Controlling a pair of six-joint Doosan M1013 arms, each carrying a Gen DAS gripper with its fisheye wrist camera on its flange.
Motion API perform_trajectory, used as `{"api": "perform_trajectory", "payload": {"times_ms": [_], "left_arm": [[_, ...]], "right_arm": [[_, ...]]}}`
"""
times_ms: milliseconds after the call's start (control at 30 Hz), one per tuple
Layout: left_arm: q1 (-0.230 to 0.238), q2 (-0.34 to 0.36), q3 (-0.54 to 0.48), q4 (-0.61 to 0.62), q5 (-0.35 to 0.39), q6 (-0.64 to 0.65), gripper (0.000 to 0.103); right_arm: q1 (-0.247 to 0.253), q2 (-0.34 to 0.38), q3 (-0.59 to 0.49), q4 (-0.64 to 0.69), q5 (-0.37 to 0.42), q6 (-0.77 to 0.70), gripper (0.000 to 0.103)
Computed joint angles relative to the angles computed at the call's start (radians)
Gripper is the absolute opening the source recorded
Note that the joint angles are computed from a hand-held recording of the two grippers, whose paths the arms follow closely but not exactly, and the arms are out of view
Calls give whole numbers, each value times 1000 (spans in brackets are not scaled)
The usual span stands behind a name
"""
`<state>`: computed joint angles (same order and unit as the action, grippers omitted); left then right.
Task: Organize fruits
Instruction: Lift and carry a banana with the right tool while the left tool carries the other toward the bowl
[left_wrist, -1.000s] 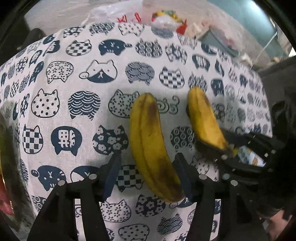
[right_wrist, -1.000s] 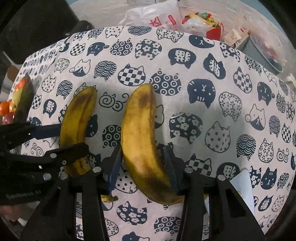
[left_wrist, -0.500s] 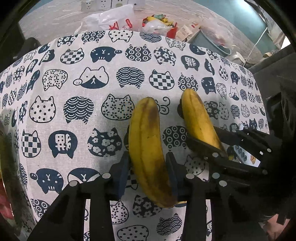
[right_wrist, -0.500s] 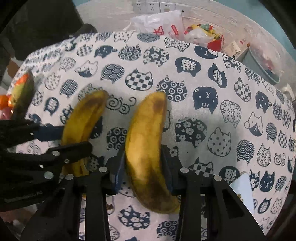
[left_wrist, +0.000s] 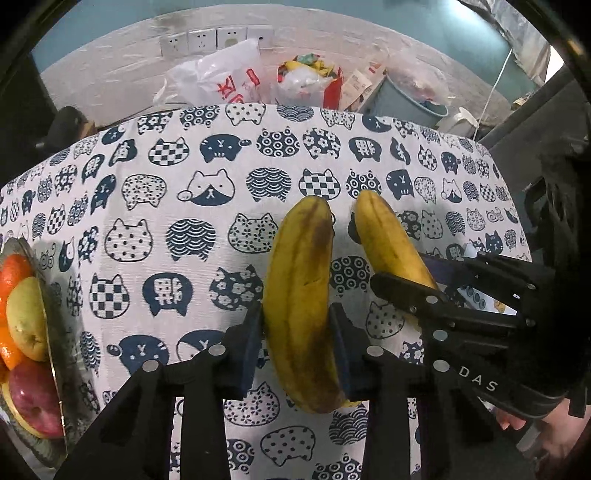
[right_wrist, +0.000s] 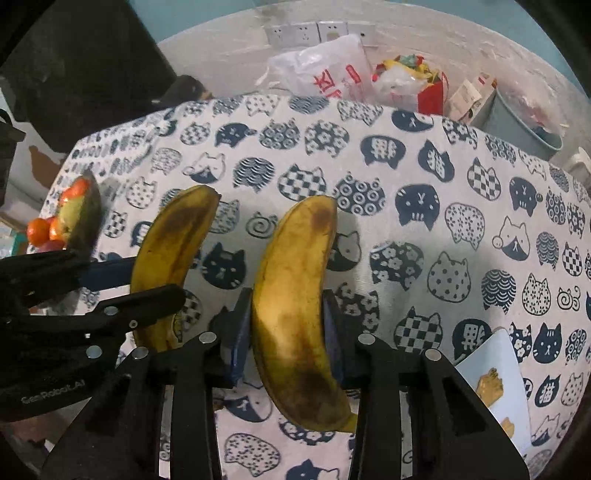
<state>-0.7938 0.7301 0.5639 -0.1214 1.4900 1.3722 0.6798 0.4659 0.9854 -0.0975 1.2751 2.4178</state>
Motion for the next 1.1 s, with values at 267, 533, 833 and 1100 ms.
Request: {"api": "perform_trajectory", "payload": {"times_ms": [267,533,833,1100], "left_arm": [[8,-39,34,15,-36,3,36],[17,-91,81,42,-88,9,36],[33,-153,147,71,-150,-2,36],[58,-204,201,77,-202,-27,36]], "right_arm": [[15,4,-44,-20,-10,7,35],[29,21,-106,-40,-1,-5,35],[50,72,-226,-51,28,-50,35],[63,133,-345,-48,62,-89,35]]}}
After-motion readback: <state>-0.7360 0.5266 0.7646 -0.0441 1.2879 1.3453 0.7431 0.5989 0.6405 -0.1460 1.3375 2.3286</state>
